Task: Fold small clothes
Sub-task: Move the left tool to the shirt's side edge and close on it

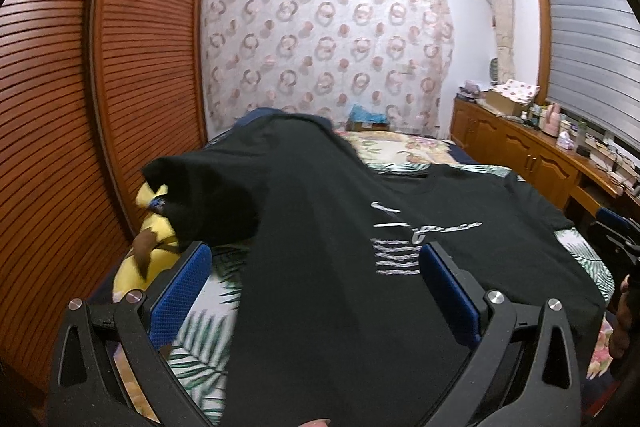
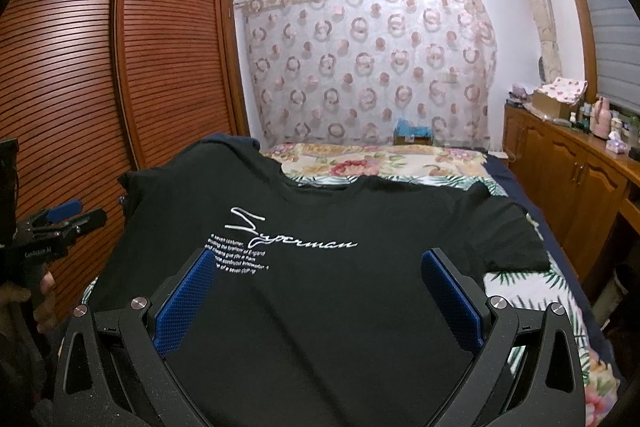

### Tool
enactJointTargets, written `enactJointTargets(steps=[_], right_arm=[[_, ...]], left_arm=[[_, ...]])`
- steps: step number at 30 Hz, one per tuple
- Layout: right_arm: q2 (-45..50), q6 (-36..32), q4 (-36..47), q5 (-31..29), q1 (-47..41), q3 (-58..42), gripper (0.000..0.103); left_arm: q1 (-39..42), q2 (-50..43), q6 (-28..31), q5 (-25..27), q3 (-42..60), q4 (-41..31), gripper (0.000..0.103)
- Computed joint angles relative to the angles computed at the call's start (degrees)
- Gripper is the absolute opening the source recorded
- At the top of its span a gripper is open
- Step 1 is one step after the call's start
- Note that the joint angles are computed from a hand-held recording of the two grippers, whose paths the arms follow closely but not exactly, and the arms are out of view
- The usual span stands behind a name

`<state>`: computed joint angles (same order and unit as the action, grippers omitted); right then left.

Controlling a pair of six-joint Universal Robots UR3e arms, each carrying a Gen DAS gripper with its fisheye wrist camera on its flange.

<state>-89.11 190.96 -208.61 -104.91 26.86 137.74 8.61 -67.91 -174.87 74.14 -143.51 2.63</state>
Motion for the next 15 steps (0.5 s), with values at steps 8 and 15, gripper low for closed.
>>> enactJointTargets(steps=[8, 15], right_arm=[[0.5, -2.5, 4.5, 8.5, -5.6, -3.2, 0.102], [4.4, -5.9, 9.5, 17.3, -11.5, -8.8, 0.102]], left_arm=[[10.6, 2.4, 4.8, -7.0, -1.3, -3.7, 0.103], [15.8, -5.1, 6.6, -9.3, 2.7, -2.5, 0.103]])
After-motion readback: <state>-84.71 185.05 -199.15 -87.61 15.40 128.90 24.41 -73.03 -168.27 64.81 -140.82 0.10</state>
